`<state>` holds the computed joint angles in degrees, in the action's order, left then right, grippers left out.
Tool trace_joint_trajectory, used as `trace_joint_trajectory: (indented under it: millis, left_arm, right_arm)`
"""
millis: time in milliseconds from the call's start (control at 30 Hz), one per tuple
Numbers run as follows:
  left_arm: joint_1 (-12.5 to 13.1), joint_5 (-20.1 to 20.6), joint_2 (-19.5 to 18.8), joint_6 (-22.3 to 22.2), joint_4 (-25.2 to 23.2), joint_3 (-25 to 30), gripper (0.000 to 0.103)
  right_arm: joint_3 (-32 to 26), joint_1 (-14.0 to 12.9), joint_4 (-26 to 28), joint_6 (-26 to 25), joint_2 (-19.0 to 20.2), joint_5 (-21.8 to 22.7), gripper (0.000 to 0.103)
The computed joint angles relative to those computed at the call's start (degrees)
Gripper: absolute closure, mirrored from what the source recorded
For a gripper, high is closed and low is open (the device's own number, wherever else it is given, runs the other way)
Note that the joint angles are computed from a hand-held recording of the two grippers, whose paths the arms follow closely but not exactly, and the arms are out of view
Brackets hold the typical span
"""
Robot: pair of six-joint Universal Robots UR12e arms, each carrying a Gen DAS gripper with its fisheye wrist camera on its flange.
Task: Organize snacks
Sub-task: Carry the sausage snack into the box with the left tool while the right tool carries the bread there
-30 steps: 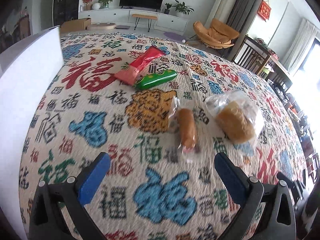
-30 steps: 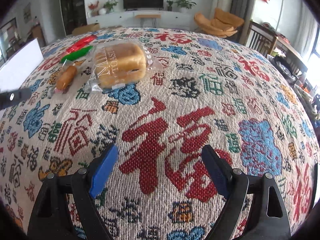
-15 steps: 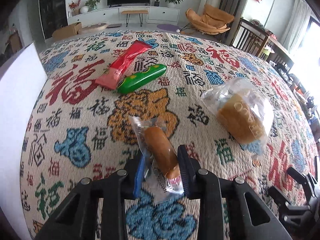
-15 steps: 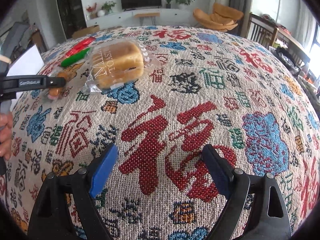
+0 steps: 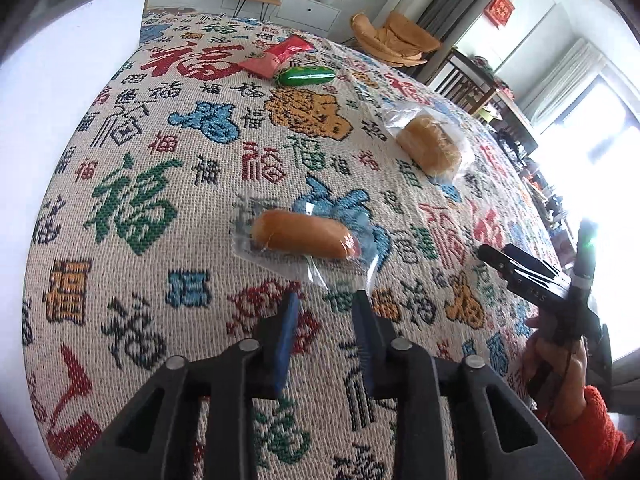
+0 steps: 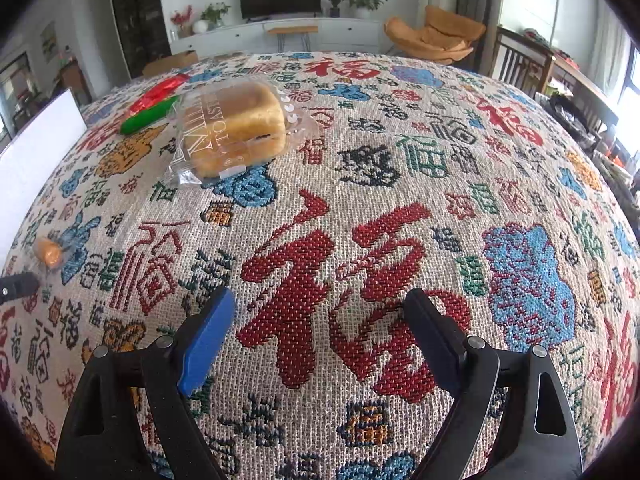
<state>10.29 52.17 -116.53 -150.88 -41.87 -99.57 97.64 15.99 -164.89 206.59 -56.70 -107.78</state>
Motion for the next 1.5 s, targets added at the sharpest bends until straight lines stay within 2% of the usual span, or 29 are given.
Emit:
trace_joint_trajectory:
  millis: [33, 100, 267, 333, 433, 567, 600, 633, 700, 767, 800, 833, 933, 1000, 1100, 1167, 1300, 1367, 1400, 1433, 1500]
  left_arm:
    - [0.22, -0.29, 0.36, 1.13, -0.21, -0.5, 0.044]
    - [0.27, 1.23, 1.73, 3.45, 0.52, -1.66, 0.028]
    - [0.33, 1.71, 2.95, 9.84, -0.4, -0.39, 0.027]
    - [-0.06, 2.17, 2.25, 10.52, 0.57, 1.6, 0.022]
    - [-0.93, 2.57, 0.16, 10.47, 1.4, 5.25, 0.021]
    - [-2.59, 2.89, -3.23, 11.39, -4.37, 10.12, 0.021]
    - [-3.29, 3.68, -3.97, 12.94, -5.75, 11.0, 0.021]
    - [-4.06, 4.88, -4.54, 15.26, -7.0, 11.69, 0.021]
    - [-5.98, 9.74, -5.63, 20.07, -7.68, 12.56, 0.021]
    - [-7.25, 14.48, -6.26, 22.53, -8.25, 12.93, 0.021]
    - [-7.29, 14.85, -5.95, 24.11, -7.42, 12.25, 0.021]
    - [-7.24, 15.26, -5.68, 25.01, -8.98, 12.25, 0.021]
    - [-6.35, 14.79, -4.83, 27.19, -17.24, 13.17, 0.02]
    - [-5.76, 15.07, -4.13, 29.46, -20.78, 13.03, 0.02]
    - [-5.28, 15.45, -2.97, 32.53, -22.57, 11.72, 0.019]
    - [-5.3, 15.57, -2.17, 33.39, -20.55, 10.09, 0.019]
    - [-5.62, 16.03, -1.22, 31.09, -14.25, 7.17, 0.02]
    - [-6.11, 17.41, -0.66, 27.58, -7.55, 4.84, 0.03]
    - [-6.62, 19.55, -0.17, 26.1, -3.32, 3.47, 0.043]
    - [-6.57, 19.29, -0.25, 24.82, -1.48, 3.05, 0.055]
    - [-6.5, 18.82, 0.01, 21.47, -0.26, 2.51, 0.061]
  right_arm:
    - [0.08, 0.06, -0.04, 0.16, -0.02, -0.17, 0.014]
    - [0.19, 0.08, -0.11, 0.3, -0.06, -0.31, 0.014]
    - [0.32, 0.11, -0.25, 0.39, -0.13, -0.3, 0.014]
    - [0.32, 0.11, -0.25, 0.38, -0.13, -0.3, 0.014]
    - [0.32, 0.1, -0.27, 0.38, -0.12, -0.28, 0.014]
    - [0.44, 0.08, -0.46, 0.43, -0.15, -0.15, 0.014]
    - [0.42, 0.08, -0.42, 0.43, -0.15, -0.18, 0.014]
    - [0.42, 0.08, -0.42, 0.43, -0.15, -0.18, 0.014]
    - [0.46, 0.07, -0.48, 0.44, -0.17, -0.16, 0.014]
    - [0.49, 0.06, -0.52, 0.44, -0.18, -0.14, 0.014]
    - [0.47, 0.07, -0.46, 0.43, -0.19, -0.17, 0.014]
    - [0.49, 0.07, -0.5, 0.43, -0.19, -0.16, 0.014]
    - [0.56, 0.03, -0.7, 0.45, -0.2, -0.02, 0.014]
    - [0.53, -0.02, -0.83, 0.47, -0.16, 0.2, 0.013]
    - [0.26, 0.07, -0.31, 0.39, -0.03, -0.16, 0.013]
    - [0.05, 0.1, -0.12, 0.38, 0.08, -0.24, 0.013]
    - [0.05, 0.09, -0.17, 0.42, 0.09, -0.2, 0.013]
    - [0.02, 0.11, -0.18, 0.44, 0.12, -0.23, 0.013]
    - [0.1, 0.08, -0.22, 0.41, 0.08, -0.19, 0.013]
    - [0.1, 0.08, -0.22, 0.41, 0.08, -0.19, 0.013]
    - [0.04, 0.12, -0.19, 0.44, 0.13, -0.22, 0.013]
